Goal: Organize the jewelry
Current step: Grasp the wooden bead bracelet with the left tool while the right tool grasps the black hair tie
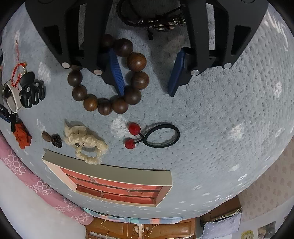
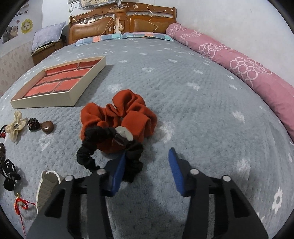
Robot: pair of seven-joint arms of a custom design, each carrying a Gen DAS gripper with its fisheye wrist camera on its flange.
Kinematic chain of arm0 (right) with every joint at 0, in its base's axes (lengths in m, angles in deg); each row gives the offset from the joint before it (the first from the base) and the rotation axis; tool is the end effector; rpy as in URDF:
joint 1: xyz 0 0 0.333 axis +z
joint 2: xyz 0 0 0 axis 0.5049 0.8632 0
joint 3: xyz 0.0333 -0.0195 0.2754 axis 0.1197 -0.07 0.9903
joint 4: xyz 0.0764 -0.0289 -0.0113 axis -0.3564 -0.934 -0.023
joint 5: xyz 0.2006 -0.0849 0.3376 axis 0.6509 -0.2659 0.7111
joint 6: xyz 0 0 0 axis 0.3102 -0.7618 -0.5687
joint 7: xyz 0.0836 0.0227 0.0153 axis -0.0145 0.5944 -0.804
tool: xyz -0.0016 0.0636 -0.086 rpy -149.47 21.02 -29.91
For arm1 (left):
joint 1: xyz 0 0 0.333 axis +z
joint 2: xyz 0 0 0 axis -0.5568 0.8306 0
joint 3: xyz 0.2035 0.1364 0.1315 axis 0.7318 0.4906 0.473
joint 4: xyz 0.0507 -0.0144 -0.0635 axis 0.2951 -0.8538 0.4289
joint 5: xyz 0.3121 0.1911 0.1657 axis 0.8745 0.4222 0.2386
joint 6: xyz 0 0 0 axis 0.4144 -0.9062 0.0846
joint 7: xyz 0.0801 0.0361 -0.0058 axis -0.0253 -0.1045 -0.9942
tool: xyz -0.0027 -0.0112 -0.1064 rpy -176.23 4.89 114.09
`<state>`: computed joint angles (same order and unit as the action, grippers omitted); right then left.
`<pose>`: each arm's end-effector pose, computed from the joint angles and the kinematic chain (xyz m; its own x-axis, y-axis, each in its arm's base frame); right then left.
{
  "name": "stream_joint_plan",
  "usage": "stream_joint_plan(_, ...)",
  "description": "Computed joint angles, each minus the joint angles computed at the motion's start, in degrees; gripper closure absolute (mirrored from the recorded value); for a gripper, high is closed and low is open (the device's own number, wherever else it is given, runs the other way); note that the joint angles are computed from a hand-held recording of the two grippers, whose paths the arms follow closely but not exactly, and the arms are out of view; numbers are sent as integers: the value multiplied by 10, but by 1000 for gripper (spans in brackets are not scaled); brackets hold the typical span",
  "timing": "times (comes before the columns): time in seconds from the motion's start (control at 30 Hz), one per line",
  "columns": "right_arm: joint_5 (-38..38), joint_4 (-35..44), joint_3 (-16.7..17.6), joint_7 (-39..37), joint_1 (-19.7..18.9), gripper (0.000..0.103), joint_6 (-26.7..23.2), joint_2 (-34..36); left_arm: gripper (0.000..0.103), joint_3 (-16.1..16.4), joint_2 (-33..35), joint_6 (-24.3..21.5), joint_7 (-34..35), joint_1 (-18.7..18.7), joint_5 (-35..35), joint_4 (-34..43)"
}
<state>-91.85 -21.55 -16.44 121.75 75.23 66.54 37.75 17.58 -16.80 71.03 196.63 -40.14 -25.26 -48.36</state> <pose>0.6083 0.4555 0.3762 -0.5714 -0.8189 0.0531 -0.6195 0.3880 -0.6824 0.7620 -0.1894 0.3847 -0.4583 -0.8881 0.0366 -0.7300 0.3526 -0.5855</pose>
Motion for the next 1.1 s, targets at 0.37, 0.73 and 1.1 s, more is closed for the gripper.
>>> stream_joint_plan(0.37,-39,-69,1,58,13,89,31,-49,81,-9,-6,1,8,11,-18,-9)
stream_joint_plan(0.73,-76,-1,2,26,27,89,-6,-25,85,-32,-47,43,36,29,-57,-61)
stream_joint_plan(1.1,-42,150,-25,-44,27,89,-26,63,85,-42,-68,30,65,17,-77,-41)
